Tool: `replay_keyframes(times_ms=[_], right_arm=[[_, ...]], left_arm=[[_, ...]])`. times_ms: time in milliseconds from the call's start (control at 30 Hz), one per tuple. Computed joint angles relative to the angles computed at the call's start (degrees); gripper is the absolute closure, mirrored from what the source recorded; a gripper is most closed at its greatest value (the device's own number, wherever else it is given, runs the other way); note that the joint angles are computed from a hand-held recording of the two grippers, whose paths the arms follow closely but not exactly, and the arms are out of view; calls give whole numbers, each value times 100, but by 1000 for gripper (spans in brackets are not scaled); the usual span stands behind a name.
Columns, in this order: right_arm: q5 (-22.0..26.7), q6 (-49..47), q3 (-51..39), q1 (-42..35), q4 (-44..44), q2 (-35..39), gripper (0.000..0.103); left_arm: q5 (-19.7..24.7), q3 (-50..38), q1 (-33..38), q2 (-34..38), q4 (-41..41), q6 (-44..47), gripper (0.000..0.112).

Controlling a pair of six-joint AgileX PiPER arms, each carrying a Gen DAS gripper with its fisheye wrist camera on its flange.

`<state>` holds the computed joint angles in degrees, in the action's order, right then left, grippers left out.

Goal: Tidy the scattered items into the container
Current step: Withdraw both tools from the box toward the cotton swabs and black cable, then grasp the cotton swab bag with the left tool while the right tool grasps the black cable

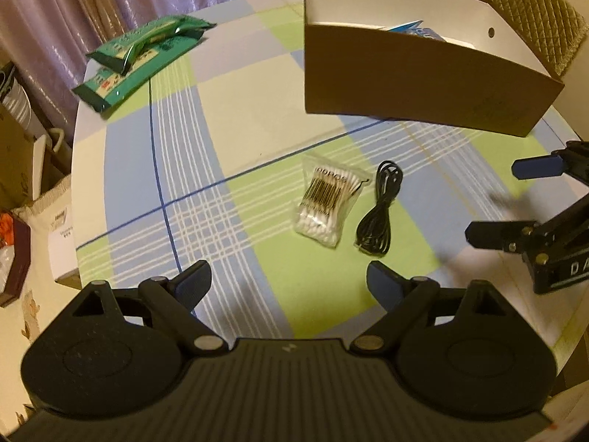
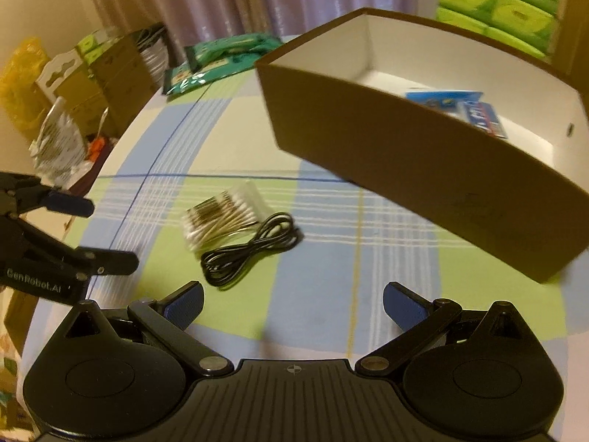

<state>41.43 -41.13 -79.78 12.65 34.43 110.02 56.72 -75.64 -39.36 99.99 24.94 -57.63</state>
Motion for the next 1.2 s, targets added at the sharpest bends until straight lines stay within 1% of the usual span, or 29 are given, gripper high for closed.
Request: replay_keyframes(times_ms=[267,433,600,933,1100,1133,1167,1200], right_arm=[[-180,-1565,34,128,673,367,2],[-1,-2183,-314,191,819,777,2],[159,-2394,-767,279,688,1197,2],[376,-2610,-1624,439,524,1908,2],[673,-2893,-1939,405,552,2137,3],[710,-2948,-1955,404,556,2149,3],[680,-3012,-1926,406,563,2140,8],[729,-3044,-1949,388,582,2153,8]], left_arm=[[-374,453,201,-146,-36,14,23],[-634,674,404,-165,-66,56,23],[-854,816,666,-137,-167,186,23],[-1088,953,990,-20,-466,470,23],[-1133,946,1060,18,-533,586,23],[-1136,937,1066,25,-533,608,23],[-1137,926,1075,35,-544,640,23],[-1145,915,1086,51,-557,671,23]])
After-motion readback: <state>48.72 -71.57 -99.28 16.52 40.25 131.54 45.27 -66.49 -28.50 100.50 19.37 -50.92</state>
